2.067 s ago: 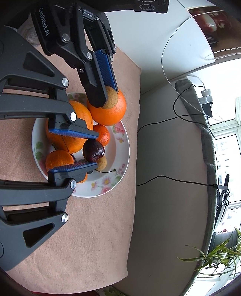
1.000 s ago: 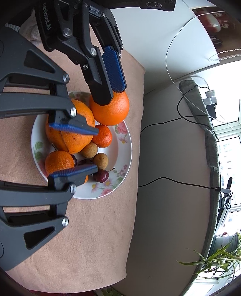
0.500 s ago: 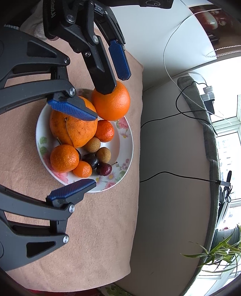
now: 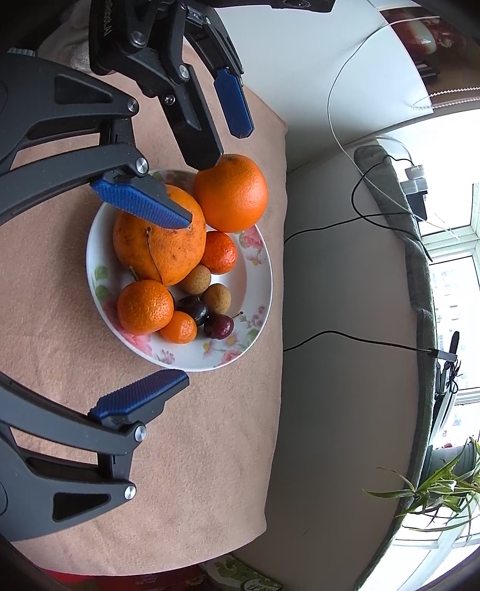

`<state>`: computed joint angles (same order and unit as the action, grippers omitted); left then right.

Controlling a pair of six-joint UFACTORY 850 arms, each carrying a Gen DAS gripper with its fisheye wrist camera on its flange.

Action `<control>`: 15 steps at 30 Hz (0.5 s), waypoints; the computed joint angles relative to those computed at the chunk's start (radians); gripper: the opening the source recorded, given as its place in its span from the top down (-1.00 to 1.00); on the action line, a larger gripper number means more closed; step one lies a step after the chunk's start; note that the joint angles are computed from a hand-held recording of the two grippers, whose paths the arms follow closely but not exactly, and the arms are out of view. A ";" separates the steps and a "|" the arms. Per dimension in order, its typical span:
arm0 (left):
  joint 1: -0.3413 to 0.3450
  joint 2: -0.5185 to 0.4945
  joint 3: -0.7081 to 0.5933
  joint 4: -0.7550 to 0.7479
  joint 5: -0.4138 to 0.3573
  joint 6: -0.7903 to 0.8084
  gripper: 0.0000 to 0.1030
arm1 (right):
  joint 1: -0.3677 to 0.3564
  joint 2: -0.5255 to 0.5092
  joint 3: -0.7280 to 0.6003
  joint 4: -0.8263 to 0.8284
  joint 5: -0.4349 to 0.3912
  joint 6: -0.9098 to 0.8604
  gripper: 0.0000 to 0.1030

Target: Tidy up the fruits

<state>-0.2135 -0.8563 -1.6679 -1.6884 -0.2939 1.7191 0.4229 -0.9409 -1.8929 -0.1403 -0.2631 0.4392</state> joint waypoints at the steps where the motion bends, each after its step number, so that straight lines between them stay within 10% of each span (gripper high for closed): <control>1: 0.000 0.005 0.010 -0.018 0.007 0.019 -0.53 | 0.002 0.005 0.009 -0.021 0.003 0.022 -0.65; 15: 0.006 0.104 0.163 -0.493 0.043 0.464 -0.53 | 0.033 0.130 0.184 -0.647 0.084 0.678 -0.68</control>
<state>-0.2070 -0.7525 -1.5046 -2.1815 -0.2511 2.1826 0.4555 -0.8109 -1.7092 -0.7876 -0.1790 1.1174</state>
